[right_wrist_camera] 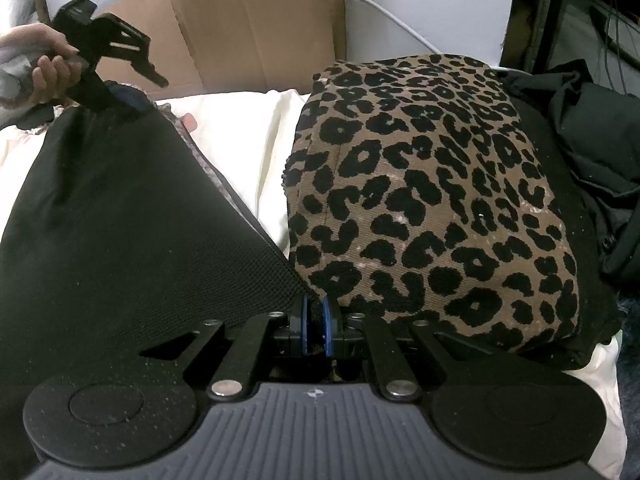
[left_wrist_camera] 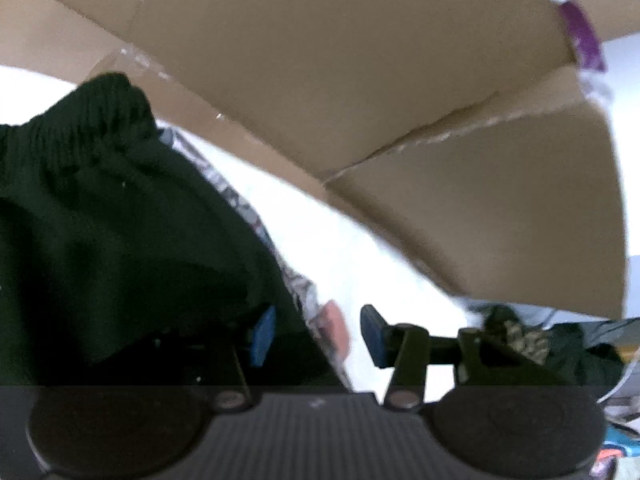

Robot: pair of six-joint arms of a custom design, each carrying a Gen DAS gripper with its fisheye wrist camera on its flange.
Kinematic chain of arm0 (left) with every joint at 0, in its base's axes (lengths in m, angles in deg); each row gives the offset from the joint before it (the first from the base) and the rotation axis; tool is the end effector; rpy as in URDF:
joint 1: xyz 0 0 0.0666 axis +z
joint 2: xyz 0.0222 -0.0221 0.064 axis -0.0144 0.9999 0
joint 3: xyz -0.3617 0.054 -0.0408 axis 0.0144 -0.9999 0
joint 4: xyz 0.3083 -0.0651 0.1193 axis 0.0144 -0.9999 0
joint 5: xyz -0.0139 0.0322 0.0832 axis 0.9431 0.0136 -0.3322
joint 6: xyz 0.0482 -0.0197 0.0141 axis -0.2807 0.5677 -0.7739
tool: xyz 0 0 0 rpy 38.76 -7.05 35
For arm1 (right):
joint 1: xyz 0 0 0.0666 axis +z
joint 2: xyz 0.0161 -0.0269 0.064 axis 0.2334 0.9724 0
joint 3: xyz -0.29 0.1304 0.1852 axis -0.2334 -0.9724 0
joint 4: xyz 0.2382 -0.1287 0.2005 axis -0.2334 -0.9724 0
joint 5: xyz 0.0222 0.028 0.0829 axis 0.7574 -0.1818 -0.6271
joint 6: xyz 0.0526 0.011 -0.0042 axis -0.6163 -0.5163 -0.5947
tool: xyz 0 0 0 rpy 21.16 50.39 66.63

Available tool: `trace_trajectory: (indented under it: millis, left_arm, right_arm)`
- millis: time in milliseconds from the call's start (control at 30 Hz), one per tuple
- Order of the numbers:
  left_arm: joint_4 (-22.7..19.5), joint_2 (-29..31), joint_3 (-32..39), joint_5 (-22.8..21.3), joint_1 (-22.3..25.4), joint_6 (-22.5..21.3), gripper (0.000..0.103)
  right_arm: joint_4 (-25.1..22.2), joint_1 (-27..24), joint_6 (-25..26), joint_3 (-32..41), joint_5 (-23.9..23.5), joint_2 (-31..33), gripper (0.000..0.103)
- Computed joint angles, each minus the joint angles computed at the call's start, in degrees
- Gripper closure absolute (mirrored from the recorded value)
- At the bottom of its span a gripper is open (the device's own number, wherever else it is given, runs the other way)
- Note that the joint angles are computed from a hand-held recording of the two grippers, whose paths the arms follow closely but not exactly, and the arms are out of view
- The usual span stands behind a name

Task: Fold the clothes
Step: 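Lift the waistband and carry it over toward the right tool with the left tool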

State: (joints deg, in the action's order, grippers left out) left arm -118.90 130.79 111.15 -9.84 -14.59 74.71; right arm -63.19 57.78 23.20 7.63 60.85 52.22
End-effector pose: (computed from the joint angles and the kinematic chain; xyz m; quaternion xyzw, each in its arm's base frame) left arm 0.5752 -0.1568 0.3410 -0.1101 0.9528 -0.2685 0.0896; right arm 0.2689 0.2441 0.3604 -0.0483 0.9426 0.0402 0.3280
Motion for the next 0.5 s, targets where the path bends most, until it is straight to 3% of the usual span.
trace_trajectory:
  millis: [133,200,233,267,500]
  left_arm:
    - [-0.88,1.12,0.93,-2.76,-0.9,0.85,0.056]
    - [-1.64,1.72,1.49,-4.06,-1.22,0.83,0.065]
    - [-2.6,1.87,1.95,-4.96,-1.3,0.62,0.077]
    - [-2.66,1.86,1.84,-5.67,-1.35,0.94,0.082]
    - [0.17,-0.14,-0.5,-6.1,-1.42,-0.23,0.094]
  right_arm:
    - [0.47,0.06,-0.03,-0.48,-0.06,-0.37,0.097]
    - [0.66,0.01,0.0,-0.63,-0.13,-0.46,0.097]
    - [0.75,-0.04,0.03,-0.69,-0.18,-0.5,0.097]
    - [0.88,-0.07,0.04,-0.8,-0.2,-0.55,0.097]
    - [1.38,0.14,0.01,-1.25,0.13,-0.98,0.097]
